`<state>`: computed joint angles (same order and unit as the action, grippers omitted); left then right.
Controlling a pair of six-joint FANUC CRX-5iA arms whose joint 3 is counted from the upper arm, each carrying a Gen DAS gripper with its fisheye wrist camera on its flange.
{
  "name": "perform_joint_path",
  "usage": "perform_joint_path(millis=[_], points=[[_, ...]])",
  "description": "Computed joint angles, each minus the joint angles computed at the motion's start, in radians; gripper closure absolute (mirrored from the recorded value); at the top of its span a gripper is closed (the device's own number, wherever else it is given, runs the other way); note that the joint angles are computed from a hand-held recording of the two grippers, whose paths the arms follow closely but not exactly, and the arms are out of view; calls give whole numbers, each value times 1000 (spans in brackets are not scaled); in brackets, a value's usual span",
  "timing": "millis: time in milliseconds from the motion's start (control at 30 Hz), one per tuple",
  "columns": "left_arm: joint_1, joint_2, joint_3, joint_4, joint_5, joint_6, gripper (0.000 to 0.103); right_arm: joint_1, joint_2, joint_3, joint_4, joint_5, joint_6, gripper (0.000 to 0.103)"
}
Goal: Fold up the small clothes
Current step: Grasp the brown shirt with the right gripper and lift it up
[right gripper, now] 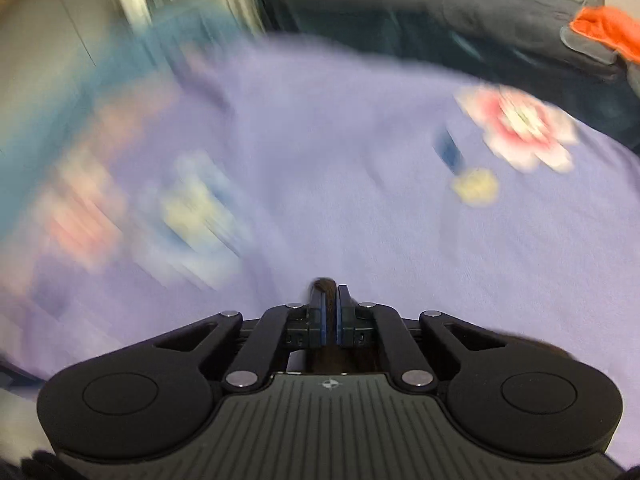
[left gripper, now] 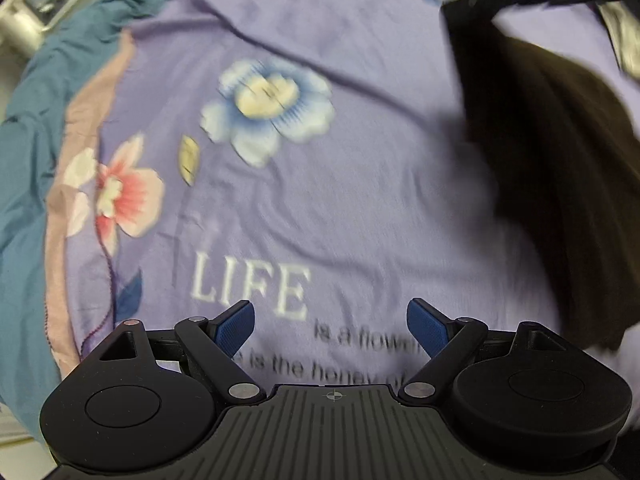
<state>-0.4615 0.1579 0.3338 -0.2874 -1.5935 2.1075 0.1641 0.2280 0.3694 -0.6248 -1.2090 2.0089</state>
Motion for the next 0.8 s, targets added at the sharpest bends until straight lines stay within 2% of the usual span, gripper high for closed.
perform_joint_path(millis=[100, 167, 233, 333, 433, 467, 533, 600, 667, 733, 800], points=[[-8, -47, -11, -53, 61, 87, 0, -159, -17, 118, -287, -131, 31, 97], [-19, -72, -6, -94, 88, 137, 0, -271, -9, 198, -450, -225, -37, 97], [-38, -98, -3, -148, 119, 188, 0, -395, -13, 239, -633, -293, -46, 97], [-61, -130, 5, -215, 157, 251, 0, -544, -44, 260, -788, -346, 2, 97], [-48, -139, 4, -188, 196, 257, 0, -668, -32, 277, -877, -395, -59, 97], [-43, -138, 2, -170, 207, 251, 0, -686, -32, 281, -851, -401, -65, 97], [-44, -124, 7, -146, 213, 236, 0, -694, -44, 271, -709, -389, -111, 97], [-50, -103, 10, -115, 228, 189, 0, -680, -29, 255, -564, -430, -142, 97], [-73, -66, 30, -121, 211, 140, 0, -619, -75, 166, -311, -376, -96, 97], [-90, -41, 30, -117, 209, 81, 0, -568, -105, 51, -169, -325, -20, 98], [-107, -16, 33, -118, 194, 31, 0, -513, -116, -35, -42, -272, -21, 97]])
